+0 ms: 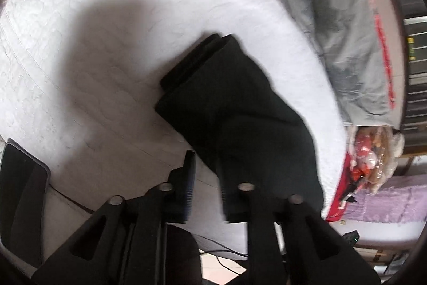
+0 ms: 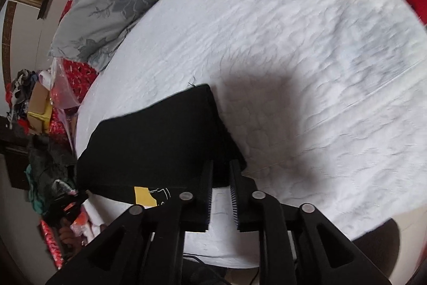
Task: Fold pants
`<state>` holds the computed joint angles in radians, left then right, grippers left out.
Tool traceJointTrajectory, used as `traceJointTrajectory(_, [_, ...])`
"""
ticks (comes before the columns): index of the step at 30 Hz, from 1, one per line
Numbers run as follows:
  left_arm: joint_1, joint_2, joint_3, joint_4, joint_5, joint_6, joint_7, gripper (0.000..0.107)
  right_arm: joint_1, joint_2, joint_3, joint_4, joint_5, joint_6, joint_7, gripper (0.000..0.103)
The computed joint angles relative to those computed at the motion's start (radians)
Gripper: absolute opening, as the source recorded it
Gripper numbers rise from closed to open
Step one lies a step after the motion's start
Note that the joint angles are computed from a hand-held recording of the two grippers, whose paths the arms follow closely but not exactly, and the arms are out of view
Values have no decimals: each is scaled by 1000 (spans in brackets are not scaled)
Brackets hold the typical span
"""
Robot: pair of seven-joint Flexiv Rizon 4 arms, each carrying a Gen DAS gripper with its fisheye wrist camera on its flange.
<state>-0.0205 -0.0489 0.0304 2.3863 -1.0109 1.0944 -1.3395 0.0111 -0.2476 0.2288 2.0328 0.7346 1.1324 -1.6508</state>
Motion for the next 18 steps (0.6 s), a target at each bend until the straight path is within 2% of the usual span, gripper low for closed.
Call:
traceJointTrajectory(1, [-10, 12, -7, 11, -31, 21, 21, 47, -20, 11, 14, -4, 50, -4, -34, 23])
traceJointTrajectory(2, [-23, 16, -16, 19, -53, 50, 33, 55, -38, 26, 23, -9, 99, -24, -64, 32])
traceJointTrajectory(3, [-41, 18, -27, 27, -85, 87, 51, 62, -55, 29, 27, -21, 159, -58, -101, 47])
traceJointTrajectory(4, [-60, 16, -39, 33, -130, 116, 81, 62, -66, 29, 26, -30, 215, -96, -124, 52])
traceJointTrajectory(6, [-71, -9, -42, 20, -139, 115, 101, 62, -68, 16, 14, -40, 288, -149, -146, 53])
traceJointTrajectory(7, [-71, -29, -44, 6, -124, 113, 95, 62, -68, 4, 7, -47, 318, -172, -151, 53])
traceJointTrajectory(9, [-67, -85, -44, -36, -10, 133, 19, 62, -58, -21, -6, -55, 354, -181, -134, 53])
traceJointTrajectory(12, [-46, -133, -30, -73, 150, 159, -84, 62, -44, -63, -9, -83, 405, -147, -120, 53])
traceJointTrajectory(16, [-10, -173, -47, -98, 212, 185, -149, 62, -16, -100, 0, -102, 409, -67, -54, 54])
traceJointTrajectory(18, [2, -189, -46, -111, 253, 174, -205, 61, -26, -113, 21, -118, 467, -18, -84, 53])
